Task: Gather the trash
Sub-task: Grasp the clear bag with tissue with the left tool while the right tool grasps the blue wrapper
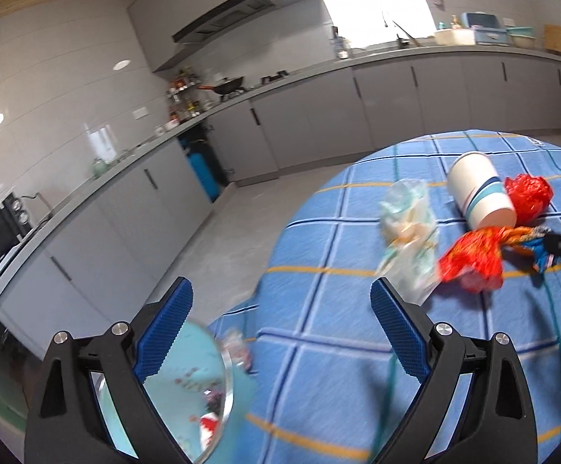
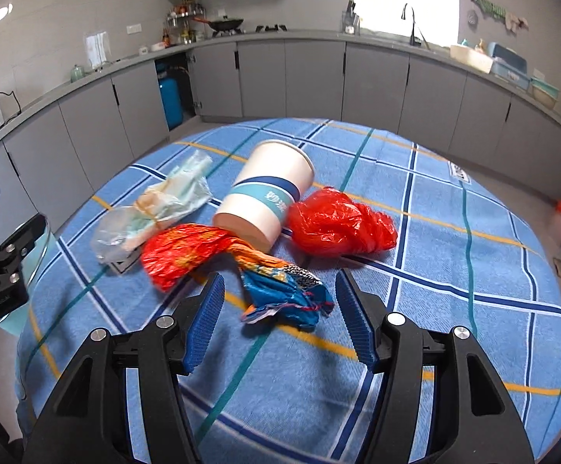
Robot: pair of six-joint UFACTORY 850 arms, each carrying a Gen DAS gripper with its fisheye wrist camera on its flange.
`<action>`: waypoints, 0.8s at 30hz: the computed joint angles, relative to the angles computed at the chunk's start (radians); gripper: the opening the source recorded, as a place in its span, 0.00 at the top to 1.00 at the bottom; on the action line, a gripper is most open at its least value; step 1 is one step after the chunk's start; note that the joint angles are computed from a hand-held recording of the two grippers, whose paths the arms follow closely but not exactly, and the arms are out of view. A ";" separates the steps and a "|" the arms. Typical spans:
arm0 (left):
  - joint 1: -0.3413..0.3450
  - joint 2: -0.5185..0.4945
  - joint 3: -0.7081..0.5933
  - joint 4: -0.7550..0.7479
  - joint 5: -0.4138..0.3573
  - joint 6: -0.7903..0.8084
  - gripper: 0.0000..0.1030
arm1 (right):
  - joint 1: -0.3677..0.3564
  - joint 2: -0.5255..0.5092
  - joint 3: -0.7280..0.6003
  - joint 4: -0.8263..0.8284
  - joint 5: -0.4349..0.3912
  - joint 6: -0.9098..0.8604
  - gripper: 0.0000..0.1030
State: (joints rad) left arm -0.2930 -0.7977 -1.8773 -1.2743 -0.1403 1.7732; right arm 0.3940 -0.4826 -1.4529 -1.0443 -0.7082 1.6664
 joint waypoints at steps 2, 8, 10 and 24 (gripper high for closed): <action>-0.012 -0.031 -0.048 0.176 -0.019 -0.173 0.11 | -0.012 -0.012 -0.017 0.033 0.009 -0.041 0.42; -0.040 -0.138 -0.215 0.593 -0.108 -0.572 0.11 | -0.046 -0.044 -0.053 0.173 0.047 -0.199 0.43; -0.047 -0.171 -0.261 0.701 -0.144 -0.665 0.11 | -0.052 -0.052 -0.059 0.197 0.050 -0.222 0.43; -0.053 -0.255 -0.400 0.731 -0.382 -0.648 0.83 | -0.028 -0.054 -0.063 0.199 0.029 -0.287 0.78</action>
